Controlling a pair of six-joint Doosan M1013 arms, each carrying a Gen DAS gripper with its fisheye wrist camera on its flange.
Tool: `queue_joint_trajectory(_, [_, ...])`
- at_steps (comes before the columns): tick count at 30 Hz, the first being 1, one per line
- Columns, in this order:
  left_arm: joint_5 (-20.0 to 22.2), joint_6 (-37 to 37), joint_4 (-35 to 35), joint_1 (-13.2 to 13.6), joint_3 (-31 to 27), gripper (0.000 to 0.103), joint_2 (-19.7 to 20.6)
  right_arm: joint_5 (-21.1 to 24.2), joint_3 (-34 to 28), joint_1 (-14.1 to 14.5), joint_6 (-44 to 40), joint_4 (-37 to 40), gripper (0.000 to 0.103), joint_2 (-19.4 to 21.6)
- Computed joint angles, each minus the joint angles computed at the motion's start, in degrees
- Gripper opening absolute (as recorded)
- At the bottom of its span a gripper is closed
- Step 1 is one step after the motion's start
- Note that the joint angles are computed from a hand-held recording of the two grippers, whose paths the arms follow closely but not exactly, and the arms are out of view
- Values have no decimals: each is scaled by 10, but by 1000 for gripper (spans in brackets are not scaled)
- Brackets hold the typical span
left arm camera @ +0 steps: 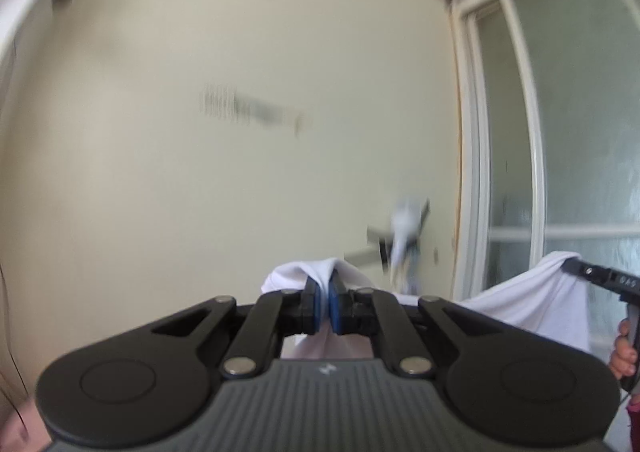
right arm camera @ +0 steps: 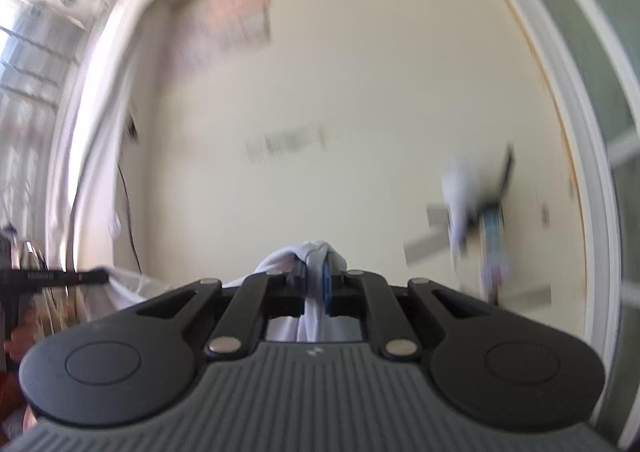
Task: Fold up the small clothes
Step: 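Lift the white T-shirt high with both grippers and shake it out, then lower the T-shirt flat onto the bed and open both grippers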
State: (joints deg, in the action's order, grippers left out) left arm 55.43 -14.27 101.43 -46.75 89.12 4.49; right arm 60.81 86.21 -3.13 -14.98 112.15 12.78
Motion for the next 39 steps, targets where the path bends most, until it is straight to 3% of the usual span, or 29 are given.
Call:
queue_joint_trajectory(6, [125, 39, 118, -49, -30, 4, 14, 32, -35, -7, -8, 61, 11, -22])
queue_joint_trajectory(10, [129, 57, 109, -41, -52, 4, 25, 17, -78, -4, 4, 49, 11, -6])
queue_joint_trajectory(16, [52, 35, 4, 30, -73, 4, 53, -30, -122, 13, 85, -48, 11, 38])
queue_joint_trajectory(22, [-43, 91, -169, 129, -133, 5, 125, -154, -197, 60, 249, -239, 11, 115])
queue_joint_trajectory(24, [-60, 137, -210, 159, -157, 12, 166, -213, -233, 85, 324, -327, 11, 151])
queue_joint_trajectory(25, [-49, 195, -253, 170, -177, 27, 192, -236, -255, 98, 390, -402, 16, 171])
queue_joint_trajectory(26, [-13, 253, -304, 177, -204, 36, 222, -253, -276, 111, 455, -477, 23, 190])
queue_joint_trajectory(27, [19, 289, -360, 183, -222, 34, 247, -264, -294, 122, 514, -552, 52, 214])
queue_joint_trajectory(28, [29, 311, -421, 191, -230, 29, 263, -275, -305, 131, 572, -627, 74, 230])
queue_joint_trajectory(29, [16, 321, -475, 199, -221, 29, 266, -276, -309, 134, 620, -683, 74, 240])
queue_joint_trajectory(31, [-19, 312, -515, 204, -177, 32, 254, -235, -306, 125, 654, -706, 73, 252])
queue_joint_trajectory(35, [-32, 283, -485, 184, -81, 52, 209, -169, -253, 86, 624, -640, 76, 241])
queue_joint_trajectory(37, [-28, 276, -478, 176, -48, 55, 185, -167, -227, 74, 623, -647, 86, 231])
queue_joint_trajectory(39, [-15, 259, -472, 164, -19, 58, 162, -168, -199, 64, 626, -648, 87, 220])
